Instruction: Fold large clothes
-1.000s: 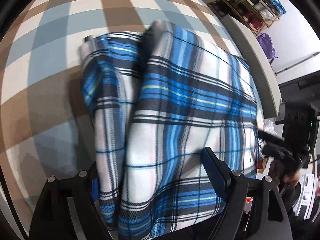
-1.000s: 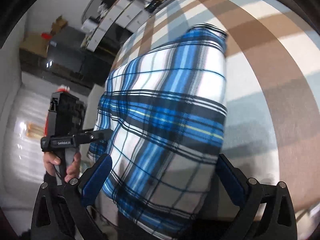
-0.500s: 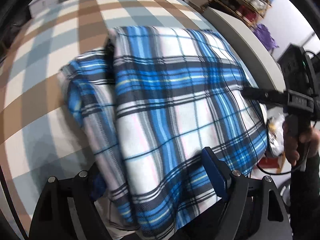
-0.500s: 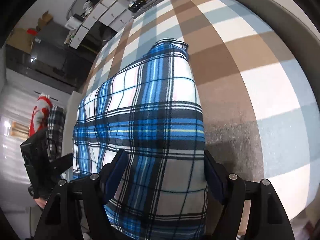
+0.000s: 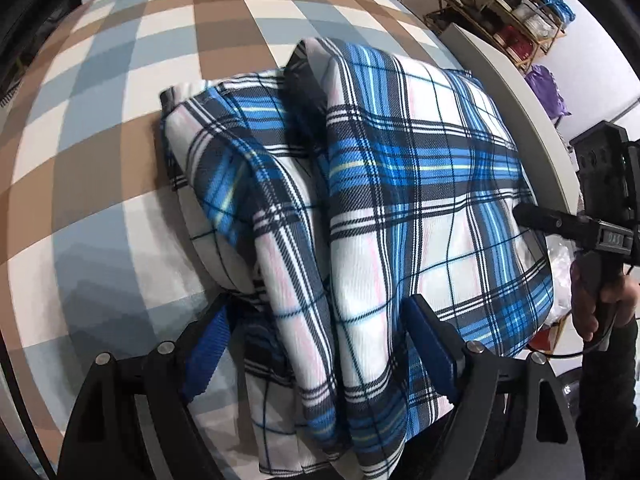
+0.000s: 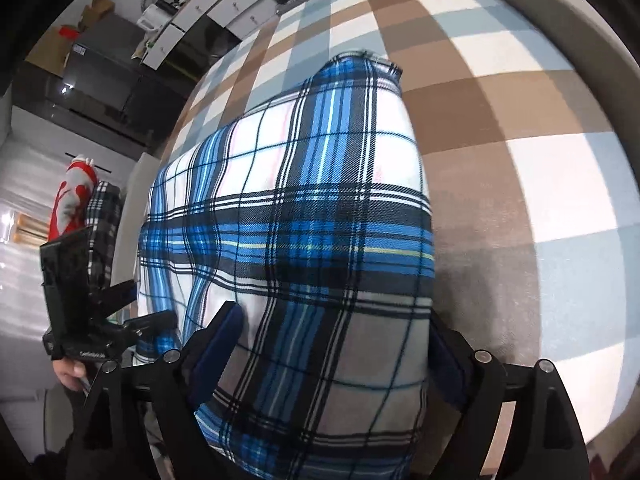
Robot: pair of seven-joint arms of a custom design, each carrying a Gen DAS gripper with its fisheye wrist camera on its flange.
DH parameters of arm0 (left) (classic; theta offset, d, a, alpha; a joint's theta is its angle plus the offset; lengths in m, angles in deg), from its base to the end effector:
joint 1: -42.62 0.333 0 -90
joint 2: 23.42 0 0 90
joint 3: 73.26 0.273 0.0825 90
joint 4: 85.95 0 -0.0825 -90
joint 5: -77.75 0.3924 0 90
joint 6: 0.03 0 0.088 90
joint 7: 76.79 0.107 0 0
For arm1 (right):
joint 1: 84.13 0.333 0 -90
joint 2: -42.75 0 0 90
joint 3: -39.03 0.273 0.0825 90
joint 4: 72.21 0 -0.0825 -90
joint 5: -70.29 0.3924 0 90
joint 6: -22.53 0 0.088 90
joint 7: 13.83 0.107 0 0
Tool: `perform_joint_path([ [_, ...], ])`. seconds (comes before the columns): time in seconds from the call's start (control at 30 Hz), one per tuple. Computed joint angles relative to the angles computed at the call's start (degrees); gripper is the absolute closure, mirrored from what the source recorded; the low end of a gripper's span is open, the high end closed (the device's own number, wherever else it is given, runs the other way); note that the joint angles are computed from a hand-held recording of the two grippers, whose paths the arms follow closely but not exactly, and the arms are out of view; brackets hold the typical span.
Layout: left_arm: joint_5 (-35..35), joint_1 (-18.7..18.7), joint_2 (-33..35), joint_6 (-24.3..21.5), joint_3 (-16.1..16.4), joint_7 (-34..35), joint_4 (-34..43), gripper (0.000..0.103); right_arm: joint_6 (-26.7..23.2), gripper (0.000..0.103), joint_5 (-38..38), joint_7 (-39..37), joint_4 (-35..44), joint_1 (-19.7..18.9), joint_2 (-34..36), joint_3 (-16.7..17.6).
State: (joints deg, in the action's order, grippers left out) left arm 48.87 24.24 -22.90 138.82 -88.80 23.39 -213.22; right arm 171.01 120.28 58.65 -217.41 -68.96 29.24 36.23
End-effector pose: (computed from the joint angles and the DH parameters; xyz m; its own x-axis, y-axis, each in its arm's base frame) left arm 0.4576 -0.3101 0.3425 -0.4102 -0.8392 0.3571 -0.9117 0.3677 -0.1833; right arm 0.4670 0.0881 0.3359 -0.0794 -0.8405 -0.5360 -0.9458 0.2333 -0.2257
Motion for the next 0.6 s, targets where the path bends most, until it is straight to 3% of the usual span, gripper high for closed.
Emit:
perform_joint_path([
  [0.13, -1.4, 0.5, 1.3, -3.3, 0.2, 4.3, 2.1, 0.004, -3.3, 0.013, 6.6, -5.8, 2.0, -0.1, 1.9, -1.9],
  [0.3, -8.9, 1.9, 3.2, -5.1, 0.2, 11.1, 4.3, 0.003, -5.6, 0.013, 9.4, -10.1, 3.3, -1.9, 3.0, -1.1],
  [0.37, -15.4, 3.4, 5.8, -8.3, 0.3, 15.8, 6.9, 0.004, -6.1, 0.013, 10.3, -12.4, 3.4, -2.0, 3.1, -0.8],
  [0.43, -19.6, 5.1, 7.7, -11.3, 0.4, 18.8, 9.0, 0.004, -9.6, 0.013, 16.7, -17.8, 3.8, -2.2, 3.8, -2.0],
  [0.47, -21.3, 5.8, 8.0, -11.8, 0.4, 19.3, 9.1, 0.005, -13.1, 0.013, 22.4, -21.5, 3.6, -2.7, 4.2, -3.2],
  [0.53, -23.6, 6.8, 7.7, -12.2, 0.3, 20.8, 8.9, 0.019, -19.7, 0.015, 31.5, -29.0, 2.3, -4.4, 3.8, -4.5],
  [0.6, -23.4, 7.3, 7.5, -12.7, 0.5, 21.3, 8.9, 0.025, -24.0, 0.015, 36.7, -34.4, 0.7, -6.0, 2.5, -4.8],
])
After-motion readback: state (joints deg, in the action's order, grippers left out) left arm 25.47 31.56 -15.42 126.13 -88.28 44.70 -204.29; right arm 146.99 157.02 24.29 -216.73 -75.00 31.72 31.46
